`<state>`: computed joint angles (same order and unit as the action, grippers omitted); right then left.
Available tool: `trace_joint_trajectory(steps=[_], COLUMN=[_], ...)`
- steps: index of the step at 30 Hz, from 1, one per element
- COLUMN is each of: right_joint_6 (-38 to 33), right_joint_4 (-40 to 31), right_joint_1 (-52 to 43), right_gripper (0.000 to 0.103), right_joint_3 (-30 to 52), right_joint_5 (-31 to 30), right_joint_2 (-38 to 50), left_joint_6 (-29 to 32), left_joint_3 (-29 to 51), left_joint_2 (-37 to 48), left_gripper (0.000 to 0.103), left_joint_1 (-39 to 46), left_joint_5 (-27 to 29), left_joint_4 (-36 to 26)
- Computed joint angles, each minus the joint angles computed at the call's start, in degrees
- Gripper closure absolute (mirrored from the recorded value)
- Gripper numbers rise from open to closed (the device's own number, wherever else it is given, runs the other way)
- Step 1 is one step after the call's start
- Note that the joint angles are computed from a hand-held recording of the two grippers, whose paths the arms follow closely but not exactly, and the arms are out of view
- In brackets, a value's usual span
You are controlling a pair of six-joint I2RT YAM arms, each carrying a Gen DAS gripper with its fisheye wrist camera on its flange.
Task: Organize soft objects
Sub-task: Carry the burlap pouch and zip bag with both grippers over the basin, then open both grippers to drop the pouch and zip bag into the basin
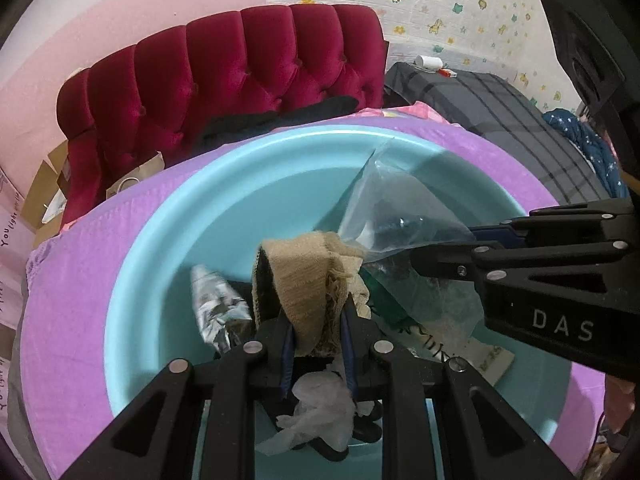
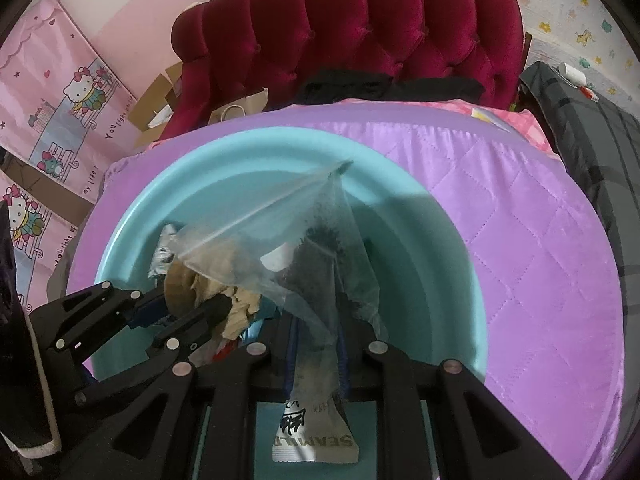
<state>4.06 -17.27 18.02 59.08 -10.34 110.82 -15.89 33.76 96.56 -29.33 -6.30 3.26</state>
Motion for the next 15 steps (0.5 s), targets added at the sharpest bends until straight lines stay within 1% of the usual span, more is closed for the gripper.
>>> trace_joint_trajectory(steps=[6,7,8,9,10,11,13,14,15], right_joint_6=[-1.0,-1.0,-1.1,-1.0,-0.8,-0.6,-0.2,0.0,0.5], right_joint_4=[0.5,0.6,0.6,0.5,0.5,0.4,0.4,0.4,0.4], right_joint_1=[-0.7,-0.7,-0.7,-0.7,-0.7,-0.6,-0.2,0.0,0.3], right_gripper=[0.085,0.083,0.079,0.076,0.071,0.068,0.06,0.057,0.057], right_joint_3=[-1.0,-1.1,-1.1,-1.2,-1.5,-1.7,-2.2,-2.5,-2.9], right_joint_5=[-1.0,-0.8,-0.6,-0.5,-0.6,-0.6,-0.2,-0.1,0.5], right_joint_2=[-1.3,-1.6,-1.9,-2.3,-2.8,-3.4,-4.4,-5.0,-5.8], left_joint_6=[-0.5,-0.5,-0.5,-0.6,-0.5,-0.6,-0.5,-0.4,-0.3], left_joint_3=[-0.2,-0.5,-0.6,-0.8,-1.3,-1.4,-1.9,-2.2,-2.4], left_joint_2=[-0.4,-1.0,-1.2,-1.8,-2.4,-2.9,-4.1,-4.8,-5.4], left_gripper=[0.08,0.08,0.079,0.076,0.075,0.073,0.065,0.06,0.048], left_joint_1=[-0.8,-1.0,-1.1,-1.3,-1.2,-1.3,-1.6,-1.8,-1.7], left_joint_5=[-1.0,-1.3,-1.5,-1.7,-1.9,-2.0,-2.7,-3.1,-3.3], left_joint_4=[0.3,0.3,0.3,0.1,0.1,-0.1,-0.5,-0.6,-0.8])
